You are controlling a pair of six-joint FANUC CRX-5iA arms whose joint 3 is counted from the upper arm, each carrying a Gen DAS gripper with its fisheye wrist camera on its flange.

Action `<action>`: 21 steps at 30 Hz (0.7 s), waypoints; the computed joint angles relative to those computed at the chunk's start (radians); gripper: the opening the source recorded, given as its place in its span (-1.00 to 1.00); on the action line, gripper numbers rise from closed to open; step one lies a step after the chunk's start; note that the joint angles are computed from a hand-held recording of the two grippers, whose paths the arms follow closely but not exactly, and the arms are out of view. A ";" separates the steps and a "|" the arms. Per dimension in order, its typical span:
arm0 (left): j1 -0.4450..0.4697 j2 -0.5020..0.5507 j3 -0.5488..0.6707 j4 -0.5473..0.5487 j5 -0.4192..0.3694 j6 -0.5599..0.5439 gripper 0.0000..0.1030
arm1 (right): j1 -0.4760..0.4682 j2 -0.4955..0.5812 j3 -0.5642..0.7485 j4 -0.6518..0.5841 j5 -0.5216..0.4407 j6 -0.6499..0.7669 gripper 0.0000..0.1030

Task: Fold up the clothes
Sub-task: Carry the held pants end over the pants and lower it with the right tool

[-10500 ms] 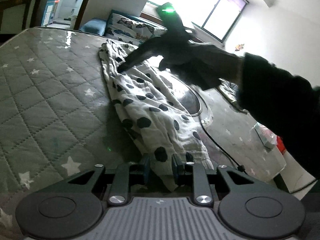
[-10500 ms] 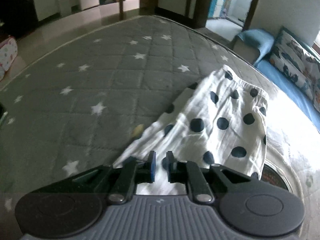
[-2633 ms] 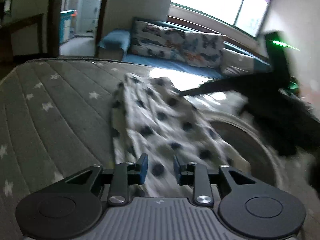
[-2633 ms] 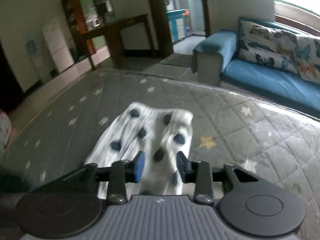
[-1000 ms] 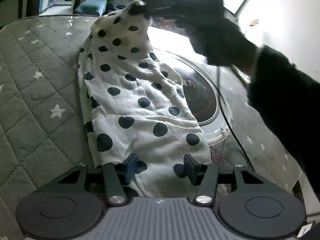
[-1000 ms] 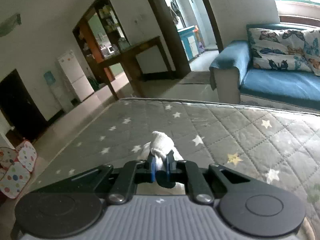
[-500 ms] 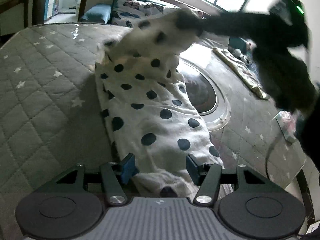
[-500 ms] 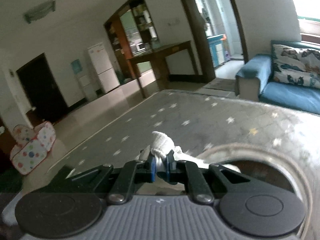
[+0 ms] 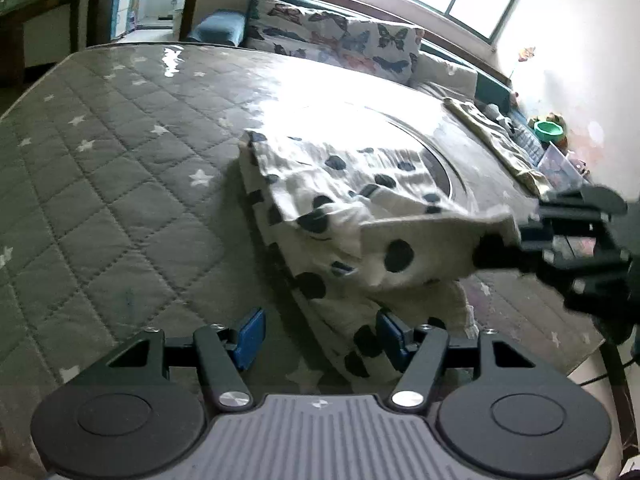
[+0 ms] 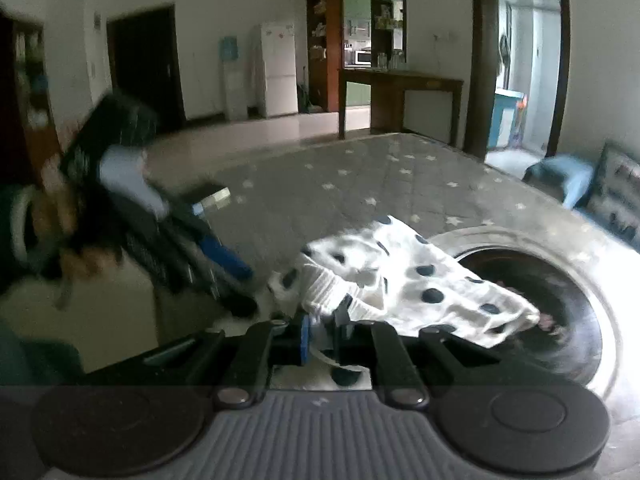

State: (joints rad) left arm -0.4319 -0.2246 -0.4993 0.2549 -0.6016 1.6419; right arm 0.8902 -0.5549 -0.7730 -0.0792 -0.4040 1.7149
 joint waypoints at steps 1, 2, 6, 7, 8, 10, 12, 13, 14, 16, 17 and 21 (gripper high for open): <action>0.002 -0.005 0.000 -0.010 -0.001 0.011 0.30 | 0.010 -0.009 -0.011 0.027 -0.010 -0.018 -0.73; 0.003 -0.009 0.001 -0.022 -0.002 0.024 0.31 | 0.014 -0.016 -0.014 0.026 -0.027 -0.012 -0.66; 0.006 -0.013 0.002 -0.038 -0.001 0.042 0.31 | 0.072 -0.063 -0.090 0.190 -0.006 -0.138 -0.61; 0.003 -0.012 0.005 -0.045 -0.002 0.048 0.31 | 0.077 -0.067 -0.095 0.198 -0.011 -0.138 -0.61; 0.000 -0.012 0.006 -0.052 0.000 0.054 0.31 | 0.083 -0.073 -0.092 0.186 -0.027 -0.122 -0.59; 0.000 -0.019 -0.001 -0.054 0.007 0.055 0.31 | 0.106 -0.083 -0.109 0.235 -0.041 -0.146 -0.57; 0.003 -0.029 -0.011 -0.043 0.025 0.041 0.31 | 0.129 -0.101 -0.135 0.300 -0.047 -0.203 -0.56; 0.005 -0.036 -0.017 -0.036 0.035 0.032 0.31 | 0.131 -0.103 -0.128 0.280 -0.062 -0.190 -0.54; 0.008 -0.042 -0.020 -0.029 0.042 0.024 0.31 | 0.133 -0.106 -0.119 0.258 -0.078 -0.172 -0.44; 0.013 -0.052 -0.025 -0.022 0.052 0.016 0.32 | 0.135 -0.112 -0.102 0.215 -0.109 -0.140 -0.24; 0.014 -0.055 -0.025 -0.022 0.056 0.017 0.33 | 0.140 -0.118 -0.099 0.205 -0.121 -0.130 -0.20; 0.015 -0.058 -0.022 -0.030 0.063 0.032 0.34 | 0.102 -0.132 -0.048 0.087 -0.156 -0.055 -0.20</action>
